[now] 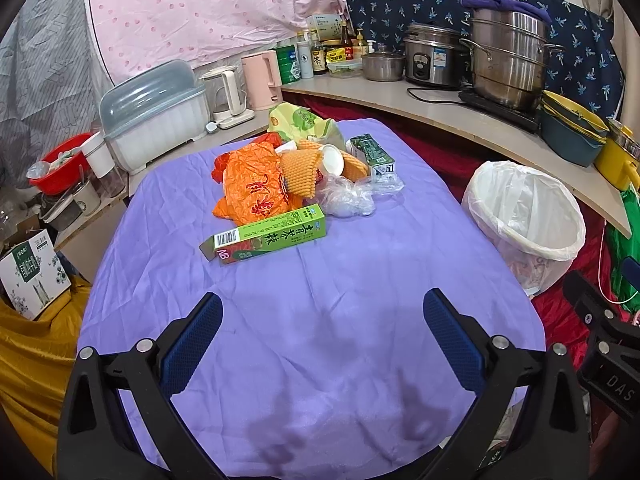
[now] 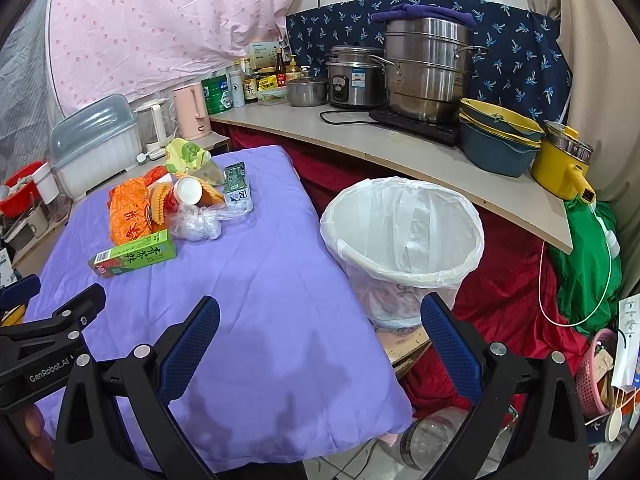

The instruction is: Collect trash

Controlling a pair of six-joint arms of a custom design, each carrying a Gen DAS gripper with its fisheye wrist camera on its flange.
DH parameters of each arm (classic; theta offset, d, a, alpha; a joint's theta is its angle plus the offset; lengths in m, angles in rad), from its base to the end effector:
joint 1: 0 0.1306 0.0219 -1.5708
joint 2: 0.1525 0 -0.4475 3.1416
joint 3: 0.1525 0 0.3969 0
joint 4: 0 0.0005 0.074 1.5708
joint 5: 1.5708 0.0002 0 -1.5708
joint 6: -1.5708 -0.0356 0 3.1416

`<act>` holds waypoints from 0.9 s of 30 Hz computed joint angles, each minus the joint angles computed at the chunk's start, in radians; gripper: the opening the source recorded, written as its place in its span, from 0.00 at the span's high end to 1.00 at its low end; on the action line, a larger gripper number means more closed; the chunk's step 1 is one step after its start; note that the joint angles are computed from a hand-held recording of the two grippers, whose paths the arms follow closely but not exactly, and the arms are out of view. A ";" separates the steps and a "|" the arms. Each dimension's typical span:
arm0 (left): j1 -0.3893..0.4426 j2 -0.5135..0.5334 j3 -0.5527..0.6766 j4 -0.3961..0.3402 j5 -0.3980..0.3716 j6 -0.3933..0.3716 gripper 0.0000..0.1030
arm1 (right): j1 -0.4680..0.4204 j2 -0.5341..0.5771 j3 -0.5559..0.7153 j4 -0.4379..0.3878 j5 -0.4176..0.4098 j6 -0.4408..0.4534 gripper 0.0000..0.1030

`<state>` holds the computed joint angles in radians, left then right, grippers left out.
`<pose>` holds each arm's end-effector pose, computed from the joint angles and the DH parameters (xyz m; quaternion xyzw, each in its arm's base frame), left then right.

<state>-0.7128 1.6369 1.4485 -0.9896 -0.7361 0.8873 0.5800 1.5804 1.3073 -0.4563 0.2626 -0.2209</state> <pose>0.4292 -0.3401 0.4003 -0.1497 0.9055 0.1152 0.3800 0.4712 0.2971 0.3928 -0.1090 0.8999 0.0478 0.4194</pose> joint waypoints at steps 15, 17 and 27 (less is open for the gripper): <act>0.000 -0.002 -0.003 0.003 -0.004 -0.003 0.07 | 0.005 0.005 0.001 0.006 0.003 0.001 0.07; -0.001 -0.002 -0.004 0.005 -0.005 -0.002 0.07 | 0.005 0.009 0.005 0.003 0.002 -0.002 0.07; 0.003 0.001 0.002 0.003 0.001 -0.007 0.07 | 0.003 0.020 0.018 -0.004 0.004 -0.004 0.07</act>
